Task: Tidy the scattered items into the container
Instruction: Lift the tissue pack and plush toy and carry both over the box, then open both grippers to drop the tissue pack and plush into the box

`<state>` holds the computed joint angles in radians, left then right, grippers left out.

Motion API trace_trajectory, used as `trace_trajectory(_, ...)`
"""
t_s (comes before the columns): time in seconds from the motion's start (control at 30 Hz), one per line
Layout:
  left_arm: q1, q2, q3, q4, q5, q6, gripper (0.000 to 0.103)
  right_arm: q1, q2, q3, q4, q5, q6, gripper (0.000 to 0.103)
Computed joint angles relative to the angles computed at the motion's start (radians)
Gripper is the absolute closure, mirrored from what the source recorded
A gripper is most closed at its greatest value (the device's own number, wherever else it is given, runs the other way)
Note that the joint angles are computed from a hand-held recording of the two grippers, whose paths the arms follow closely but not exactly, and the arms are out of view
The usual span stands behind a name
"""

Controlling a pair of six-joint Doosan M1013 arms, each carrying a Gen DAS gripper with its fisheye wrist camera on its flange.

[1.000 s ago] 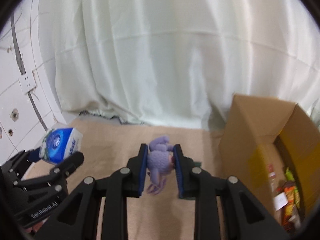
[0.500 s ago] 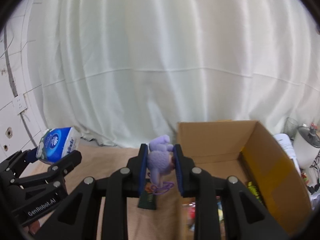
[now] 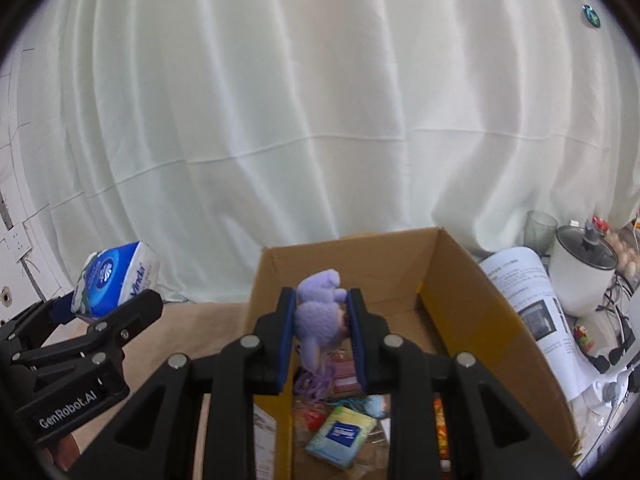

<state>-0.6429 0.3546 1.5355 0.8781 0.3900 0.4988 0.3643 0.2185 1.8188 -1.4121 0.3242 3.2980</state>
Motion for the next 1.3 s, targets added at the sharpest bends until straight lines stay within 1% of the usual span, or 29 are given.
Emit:
trace_trajectory(0.13,-0.018,0.028,-0.04,-0.092,-0.003,0.099,0.027,-0.021,-0.009,0.016,0.035,0.012,-0.014,0.073)
trace_trajectory(0.17,-0.023,0.034,-0.047,-0.104,-0.003,0.115,0.027,-0.029,-0.011,0.019,0.061,0.012,-0.033,0.073)
trace_trajectory(0.27,-0.035,0.055,-0.072,-0.159,0.005,0.169,0.027,-0.043,-0.018,0.032,0.07,0.018,-0.03,0.073)
trace_trajectory(0.43,-0.042,0.094,-0.116,-0.305,0.029,0.324,0.027,-0.068,-0.023,0.046,0.129,0.035,-0.066,0.073)
trace_trajectory(0.5,-0.047,0.111,-0.133,-0.348,0.05,0.376,0.027,-0.075,-0.025,0.054,0.126,0.037,-0.045,0.073)
trace_trajectory(0.53,-0.047,0.116,-0.137,-0.365,0.056,0.393,0.027,-0.079,-0.027,0.057,0.123,0.037,-0.037,0.073)
trace_trajectory(0.63,-0.045,0.127,-0.145,-0.431,0.064,0.439,0.027,-0.086,-0.025,0.059,0.162,0.046,-0.075,0.073)
trace_trajectory(0.7,-0.047,0.134,-0.153,-0.442,0.087,0.442,0.026,-0.093,-0.021,0.058,0.208,0.045,-0.115,0.073)
trace_trajectory(0.73,-0.048,0.142,-0.165,-0.456,0.111,0.465,0.026,-0.095,-0.019,0.056,0.239,0.048,-0.144,0.073)
trace_trajectory(0.8,-0.05,0.164,-0.203,-0.52,0.181,0.552,0.026,-0.102,-0.017,0.052,0.316,0.037,-0.222,0.073)
trace_trajectory(0.83,-0.049,0.168,-0.211,-0.535,0.195,0.567,0.026,-0.105,-0.016,0.051,0.339,0.034,-0.242,0.073)
trace_trajectory(0.87,-0.051,0.168,-0.208,-0.522,0.191,0.555,0.025,-0.105,-0.014,0.049,0.351,0.039,-0.254,0.073)
trace_trajectory(0.93,-0.052,0.156,-0.187,-0.47,0.153,0.5,0.024,-0.101,-0.012,0.045,0.363,0.056,-0.262,0.061)
trace_trajectory(0.97,-0.052,0.151,-0.181,-0.445,0.14,0.477,0.024,-0.098,-0.012,0.045,0.349,0.067,-0.232,0.049)
trace_trajectory(1.0,-0.051,0.148,-0.179,-0.44,0.136,0.47,0.024,-0.096,-0.013,0.045,0.33,0.076,-0.2,0.041)
trace_trajectory(1.03,-0.051,0.146,-0.178,-0.436,0.138,0.468,0.023,-0.095,-0.014,0.046,0.317,0.082,-0.184,0.039)
trace_trajectory(1.1,-0.055,0.143,-0.178,-0.385,0.151,0.425,0.023,-0.093,-0.014,0.043,0.321,0.104,-0.188,0.024)
trace_trajectory(1.13,-0.055,0.143,-0.178,-0.377,0.154,0.418,0.023,-0.091,-0.012,0.04,0.327,0.125,-0.194,0.02)
trace_trajectory(1.17,-0.053,0.14,-0.176,-0.386,0.149,0.422,0.023,-0.088,-0.009,0.037,0.324,0.149,-0.192,0.012)
trace_trajectory(1.2,-0.05,0.136,-0.17,-0.394,0.136,0.421,0.023,-0.088,-0.008,0.037,0.312,0.16,-0.18,0.006)
trace_trajectory(1.27,-0.046,0.131,-0.164,-0.4,0.127,0.42,0.022,-0.091,-0.011,0.042,0.3,0.161,-0.158,0.003)
trace_trajectory(1.3,-0.047,0.129,-0.162,-0.384,0.129,0.402,0.022,-0.092,-0.013,0.043,0.3,0.162,-0.155,0.0)
